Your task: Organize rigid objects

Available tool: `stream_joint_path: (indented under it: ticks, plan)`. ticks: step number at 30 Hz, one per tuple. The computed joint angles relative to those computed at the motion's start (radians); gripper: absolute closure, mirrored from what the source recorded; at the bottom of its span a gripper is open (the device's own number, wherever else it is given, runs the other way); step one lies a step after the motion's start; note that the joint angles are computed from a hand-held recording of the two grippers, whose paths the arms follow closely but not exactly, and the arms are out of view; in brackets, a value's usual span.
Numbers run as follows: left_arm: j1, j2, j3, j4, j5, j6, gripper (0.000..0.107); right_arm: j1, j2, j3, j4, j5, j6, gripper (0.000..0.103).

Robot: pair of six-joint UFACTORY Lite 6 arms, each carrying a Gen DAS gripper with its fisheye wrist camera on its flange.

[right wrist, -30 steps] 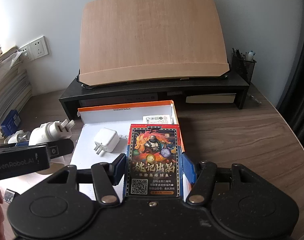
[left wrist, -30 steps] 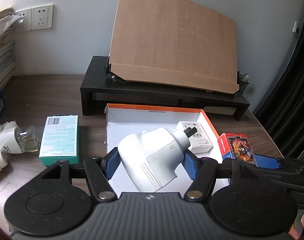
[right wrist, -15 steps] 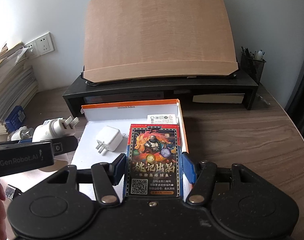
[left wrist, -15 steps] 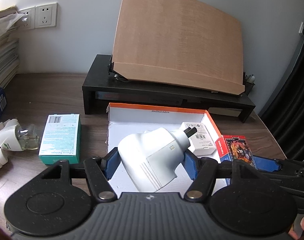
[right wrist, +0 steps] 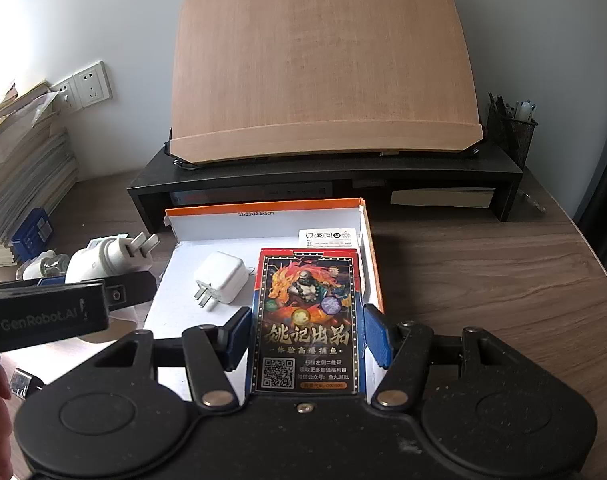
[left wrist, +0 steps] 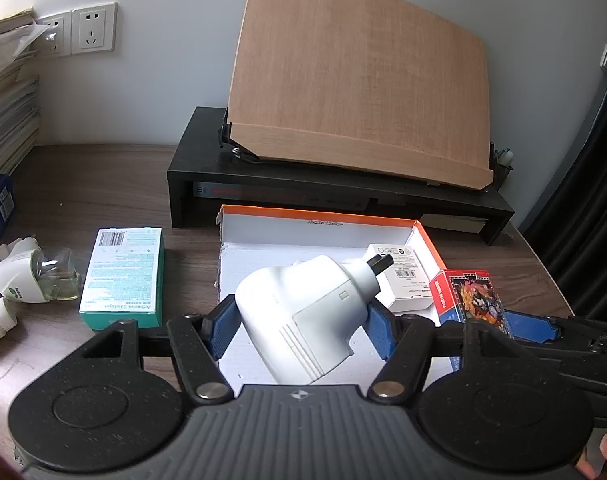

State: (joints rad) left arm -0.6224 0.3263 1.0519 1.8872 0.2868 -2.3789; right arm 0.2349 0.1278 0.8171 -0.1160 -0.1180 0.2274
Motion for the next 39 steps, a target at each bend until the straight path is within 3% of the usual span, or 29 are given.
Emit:
stream_joint_path:
  ticks: [39]
  plan:
    - [0.020, -0.009, -0.030, 0.094, -0.037, -0.082, 0.040, 0.018, 0.014, 0.005, 0.356, 0.030, -0.341, 0.032]
